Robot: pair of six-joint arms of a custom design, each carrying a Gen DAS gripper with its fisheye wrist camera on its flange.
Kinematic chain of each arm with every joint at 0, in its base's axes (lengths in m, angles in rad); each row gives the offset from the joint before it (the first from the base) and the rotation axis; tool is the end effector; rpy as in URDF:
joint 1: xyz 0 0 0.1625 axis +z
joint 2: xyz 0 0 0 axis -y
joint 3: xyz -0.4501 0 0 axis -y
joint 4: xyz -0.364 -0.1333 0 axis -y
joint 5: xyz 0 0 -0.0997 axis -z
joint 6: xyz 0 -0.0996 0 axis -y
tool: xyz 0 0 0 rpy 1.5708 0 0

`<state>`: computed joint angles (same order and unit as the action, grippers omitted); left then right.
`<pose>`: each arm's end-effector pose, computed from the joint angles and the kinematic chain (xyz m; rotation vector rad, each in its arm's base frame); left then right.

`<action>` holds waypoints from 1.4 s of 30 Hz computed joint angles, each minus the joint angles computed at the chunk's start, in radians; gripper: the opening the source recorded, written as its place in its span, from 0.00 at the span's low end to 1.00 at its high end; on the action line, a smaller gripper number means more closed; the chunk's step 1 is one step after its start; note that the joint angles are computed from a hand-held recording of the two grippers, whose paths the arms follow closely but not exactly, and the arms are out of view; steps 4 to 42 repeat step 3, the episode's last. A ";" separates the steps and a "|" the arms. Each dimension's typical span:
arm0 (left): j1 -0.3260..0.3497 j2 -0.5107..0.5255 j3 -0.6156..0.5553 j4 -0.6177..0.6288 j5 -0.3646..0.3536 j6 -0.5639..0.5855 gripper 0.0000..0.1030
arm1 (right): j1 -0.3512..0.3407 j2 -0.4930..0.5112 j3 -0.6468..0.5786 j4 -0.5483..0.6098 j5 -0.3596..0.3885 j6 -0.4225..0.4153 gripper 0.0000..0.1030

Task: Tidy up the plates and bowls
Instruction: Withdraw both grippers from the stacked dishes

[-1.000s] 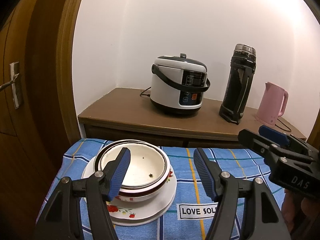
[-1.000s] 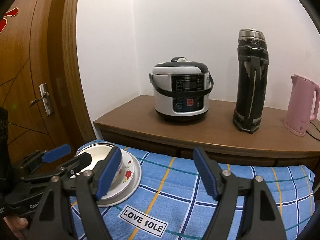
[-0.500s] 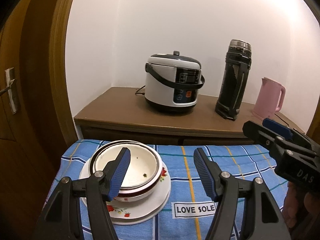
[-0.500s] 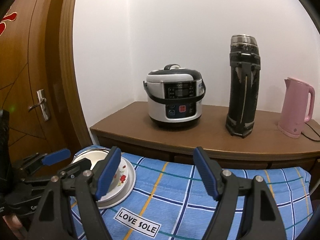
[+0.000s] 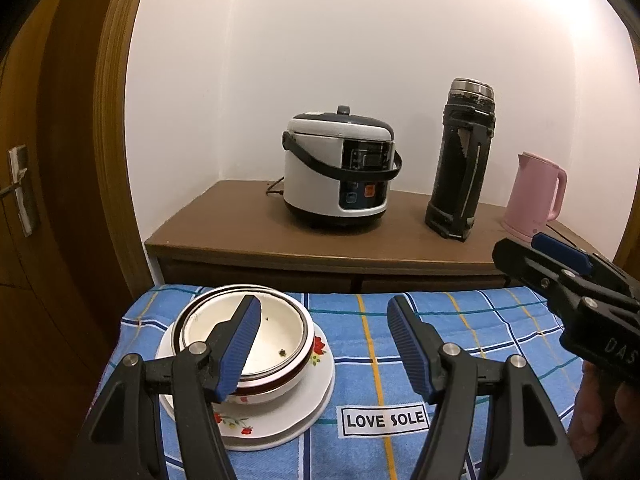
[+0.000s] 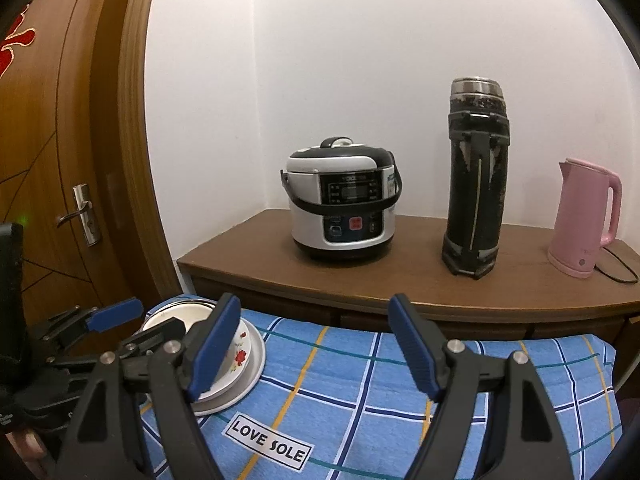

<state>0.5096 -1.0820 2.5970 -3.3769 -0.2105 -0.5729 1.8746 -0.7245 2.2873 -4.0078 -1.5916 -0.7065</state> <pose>-0.1783 -0.3639 0.2051 0.2532 1.9967 -1.3794 0.2689 -0.4191 0.1094 1.2892 -2.3582 1.2248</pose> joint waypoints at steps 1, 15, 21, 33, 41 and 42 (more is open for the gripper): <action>-0.003 0.007 0.000 -0.014 0.002 0.013 0.66 | -0.001 -0.002 0.002 0.003 0.000 -0.001 0.76; -0.006 0.007 -0.001 0.000 0.005 0.005 0.66 | -0.003 -0.008 0.004 0.013 -0.002 -0.006 0.77; -0.006 0.007 -0.001 0.000 0.005 0.005 0.66 | -0.003 -0.008 0.004 0.013 -0.002 -0.006 0.77; -0.006 0.007 -0.001 0.000 0.005 0.005 0.66 | -0.003 -0.008 0.004 0.013 -0.002 -0.006 0.77; -0.006 0.007 -0.001 0.000 0.005 0.005 0.66 | -0.003 -0.008 0.004 0.013 -0.002 -0.006 0.77; -0.006 0.007 -0.001 0.000 0.005 0.005 0.66 | -0.003 -0.008 0.004 0.013 -0.002 -0.006 0.77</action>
